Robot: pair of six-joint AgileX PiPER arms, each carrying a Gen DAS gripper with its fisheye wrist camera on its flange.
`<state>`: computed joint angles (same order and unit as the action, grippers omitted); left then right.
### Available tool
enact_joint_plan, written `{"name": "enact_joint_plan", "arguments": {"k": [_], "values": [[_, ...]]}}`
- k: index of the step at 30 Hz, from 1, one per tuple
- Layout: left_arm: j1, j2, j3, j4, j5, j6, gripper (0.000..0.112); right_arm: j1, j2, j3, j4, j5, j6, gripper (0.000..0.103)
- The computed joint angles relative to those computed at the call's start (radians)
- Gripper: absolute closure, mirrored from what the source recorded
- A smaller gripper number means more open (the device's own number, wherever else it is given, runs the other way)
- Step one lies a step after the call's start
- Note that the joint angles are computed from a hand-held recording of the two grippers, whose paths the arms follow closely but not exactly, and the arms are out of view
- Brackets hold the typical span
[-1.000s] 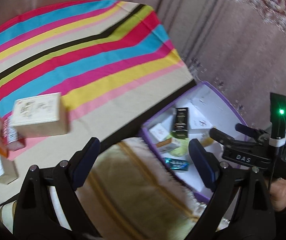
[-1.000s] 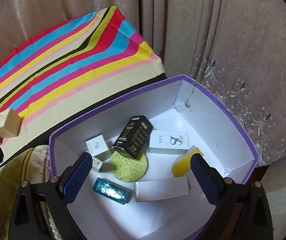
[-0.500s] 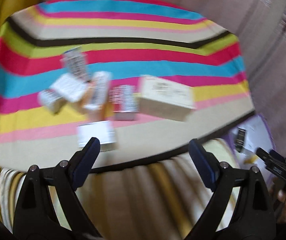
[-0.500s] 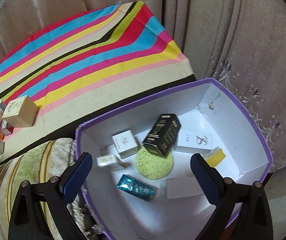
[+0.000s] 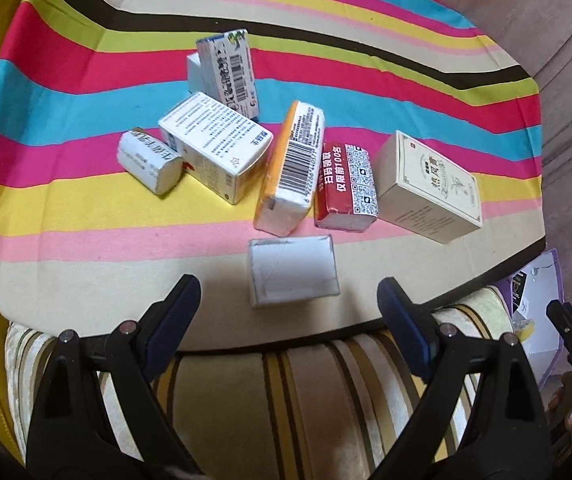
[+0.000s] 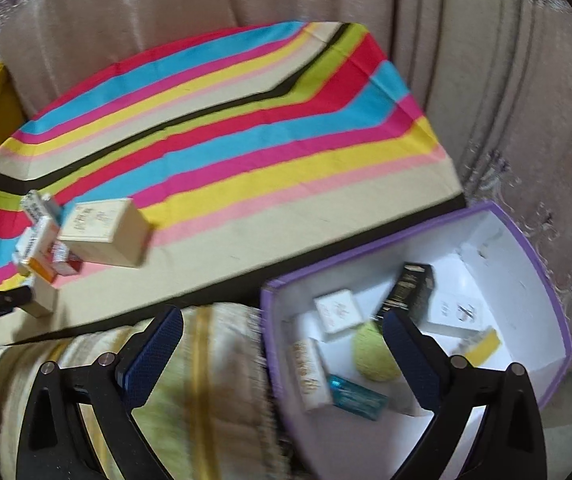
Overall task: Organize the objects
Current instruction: 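Grasp the cream herbal box with the right gripper while the left grasps the silver-wrapped box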
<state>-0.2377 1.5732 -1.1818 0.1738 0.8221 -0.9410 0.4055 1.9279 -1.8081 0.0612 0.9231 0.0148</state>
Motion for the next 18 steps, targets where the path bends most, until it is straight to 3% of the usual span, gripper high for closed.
{"name": "enact_joint_plan", "arguments": {"k": [3, 8, 13, 18], "values": [[0.01, 0.031, -0.015, -0.015, 0.004, 0.024, 0.023, 0.042, 0.026, -0.058, 0.003, 0.017, 0.007, 0.001], [0.048, 0.061, -0.019, -0.083, -0.013, 0.086, 0.054, 0.106, 0.083, -0.162, 0.005, 0.052, 0.027, 0.0], [0.051, 0.024, 0.015, -0.074, -0.047, 0.075, 0.061, 0.177, 0.181, -0.331, -0.013, 0.131, 0.076, 0.0], [-0.005, -0.057, 0.089, 0.074, -0.092, -0.092, 0.064, 0.248, 0.294, -0.516, -0.055, 0.206, 0.151, 0.0]]}}
